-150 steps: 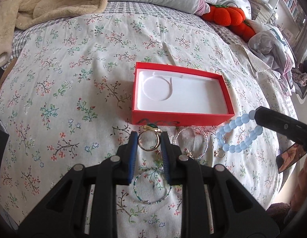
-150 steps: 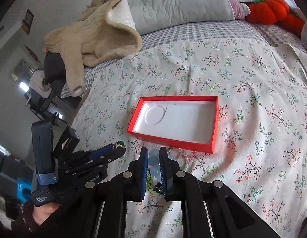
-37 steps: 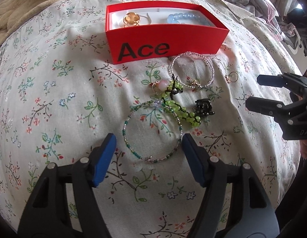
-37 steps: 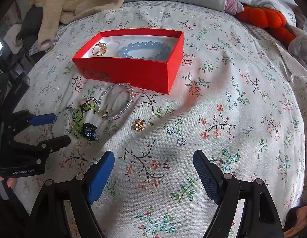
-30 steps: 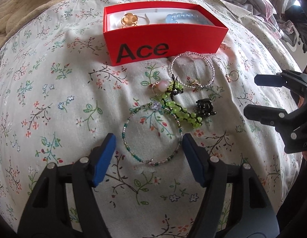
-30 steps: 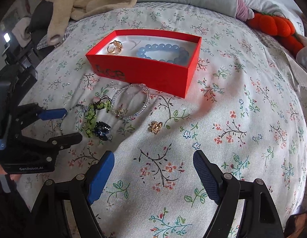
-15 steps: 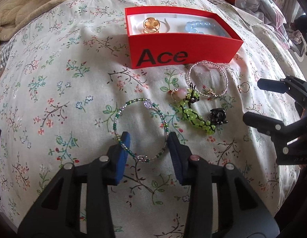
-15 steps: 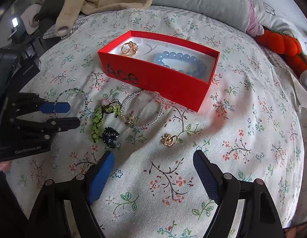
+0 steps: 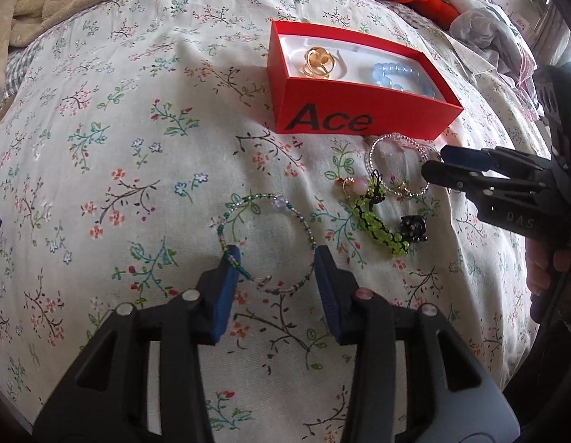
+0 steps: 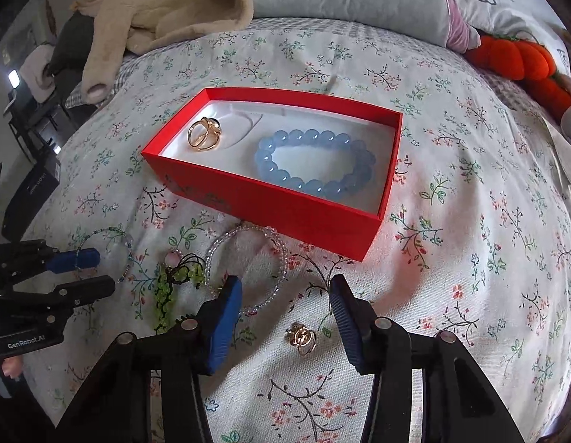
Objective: Organize jewelry
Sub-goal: 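Grasp the green-beaded hoop with the left gripper while the right grasps the crystal bracelet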
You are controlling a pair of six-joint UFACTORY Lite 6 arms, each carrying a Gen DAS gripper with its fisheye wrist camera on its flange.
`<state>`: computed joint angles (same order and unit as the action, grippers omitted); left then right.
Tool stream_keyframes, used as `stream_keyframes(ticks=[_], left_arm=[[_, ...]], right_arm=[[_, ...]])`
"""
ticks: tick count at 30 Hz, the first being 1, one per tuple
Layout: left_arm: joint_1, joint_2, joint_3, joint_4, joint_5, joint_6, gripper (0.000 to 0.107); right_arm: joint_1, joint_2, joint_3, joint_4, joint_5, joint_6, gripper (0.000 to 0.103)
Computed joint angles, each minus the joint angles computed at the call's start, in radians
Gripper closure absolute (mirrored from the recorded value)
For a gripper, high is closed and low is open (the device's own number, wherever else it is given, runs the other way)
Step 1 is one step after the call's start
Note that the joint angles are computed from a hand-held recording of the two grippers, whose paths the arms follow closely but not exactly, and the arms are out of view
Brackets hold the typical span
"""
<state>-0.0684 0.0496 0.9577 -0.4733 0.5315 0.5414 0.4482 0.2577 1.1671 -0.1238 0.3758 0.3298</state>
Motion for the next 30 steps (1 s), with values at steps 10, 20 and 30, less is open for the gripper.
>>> stream_keyframes(ticks=[10, 20, 30], left_arm=[[0.083, 0.043, 0.038, -0.048, 0.045, 0.022, 0.075], [0.056, 0.059, 0.04, 0.063, 0.029, -0.12, 0.103], [0.022, 0.033, 0.077, 0.08, 0.028, -0.178, 0.104]], right_arm=[[-0.005, 0.042, 0.032, 0.064, 0.009, -0.068, 0.09], [-0.007, 0.004, 0.019, 0.129, 0.013, -0.128, 0.098], [-0.004, -0.094, -0.002, 0.123, 0.032, -0.133, 0.098]])
